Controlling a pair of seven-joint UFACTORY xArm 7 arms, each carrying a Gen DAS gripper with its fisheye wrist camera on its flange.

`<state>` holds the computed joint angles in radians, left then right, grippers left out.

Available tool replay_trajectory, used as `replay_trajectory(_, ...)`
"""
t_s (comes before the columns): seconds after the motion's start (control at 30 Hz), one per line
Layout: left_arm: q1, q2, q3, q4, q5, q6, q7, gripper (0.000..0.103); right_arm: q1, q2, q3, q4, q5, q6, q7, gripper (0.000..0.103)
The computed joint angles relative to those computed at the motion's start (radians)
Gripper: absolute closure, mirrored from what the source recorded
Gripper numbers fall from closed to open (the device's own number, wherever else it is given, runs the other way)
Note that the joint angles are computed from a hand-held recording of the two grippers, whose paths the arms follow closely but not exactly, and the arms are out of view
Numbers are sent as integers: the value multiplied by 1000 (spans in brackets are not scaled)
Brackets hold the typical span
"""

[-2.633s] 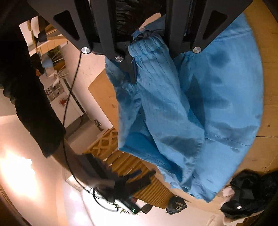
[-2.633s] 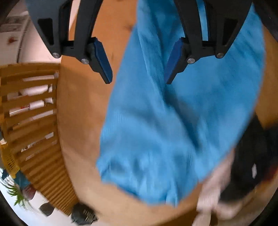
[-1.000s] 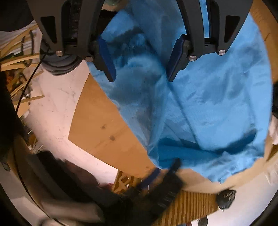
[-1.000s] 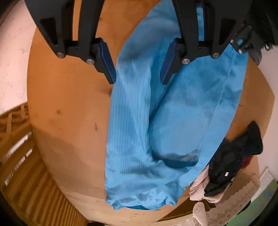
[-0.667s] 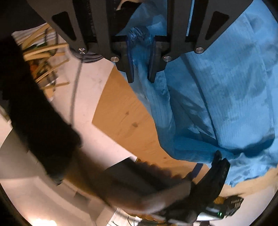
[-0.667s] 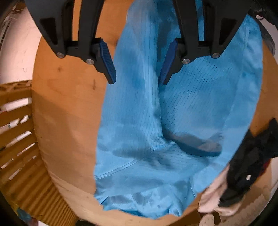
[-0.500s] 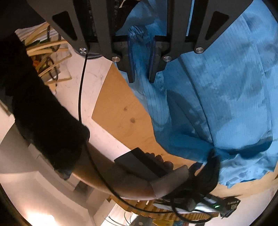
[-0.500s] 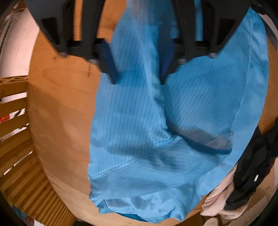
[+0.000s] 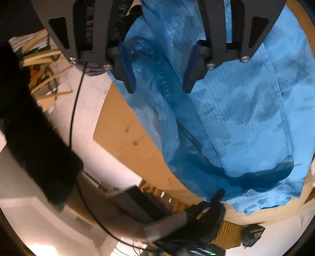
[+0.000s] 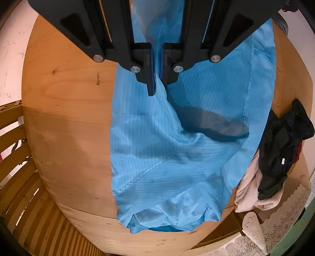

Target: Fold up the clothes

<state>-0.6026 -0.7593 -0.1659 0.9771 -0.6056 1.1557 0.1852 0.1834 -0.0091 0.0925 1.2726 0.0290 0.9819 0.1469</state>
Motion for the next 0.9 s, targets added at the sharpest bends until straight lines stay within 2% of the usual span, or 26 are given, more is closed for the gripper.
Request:
replay_trajectory(0.03, 2, 10, -12, 11, 16, 6, -1, 44, 2, 10, 2, 8, -11, 4, 1, 99)
replay_trajectory(0.07, 4, 21, -23, 22, 32, 12, -3, 43, 5, 22, 4, 17, -25, 7, 4, 98)
replay_trajectory(0.13, -7, 47, -22, 42, 28, 23, 7, 43, 10, 26, 7, 17, -44, 7, 6, 98)
replay_trajectory(0.2, -20, 82, -29, 66, 31, 42, 26, 49, 11, 23, 6, 10, -52, 3, 7, 99)
replay_trajectory(0.23, -25, 100, -34, 78, 33, 53, 36, 70, 11, 19, 5, 5, -57, 1, 8, 99)
replay_trajectory(0.27, -30, 118, -38, 91, 35, 63, 46, 97, 10, 16, 4, 0, -62, -1, 8, 99)
replay_trajectory(0.3, -35, 136, -43, 105, 36, 74, 56, 102, 9, 12, 3, -7, -66, -7, 9, 99)
replay_trajectory(0.37, -37, 136, -44, 104, 21, 67, 64, 100, 5, 1, -1, -24, -63, -24, 6, 99)
replay_trajectory(0.5, -48, 114, 16, 100, -100, 40, 75, 101, -16, -40, -18, -61, 3, -74, -12, 100)
replay_trajectory(0.67, -25, 48, 114, 131, -204, 73, 69, 101, -23, -68, -21, -17, 108, -85, -38, 100)
replay_trajectory(0.8, 32, -68, 179, 92, -199, 125, 41, 101, 16, -22, 20, 85, 102, -53, -18, 100)
replay_trajectory(0.9, 76, -144, 219, 37, -171, 189, 6, 101, 71, 58, 58, 162, 47, -32, 24, 100)
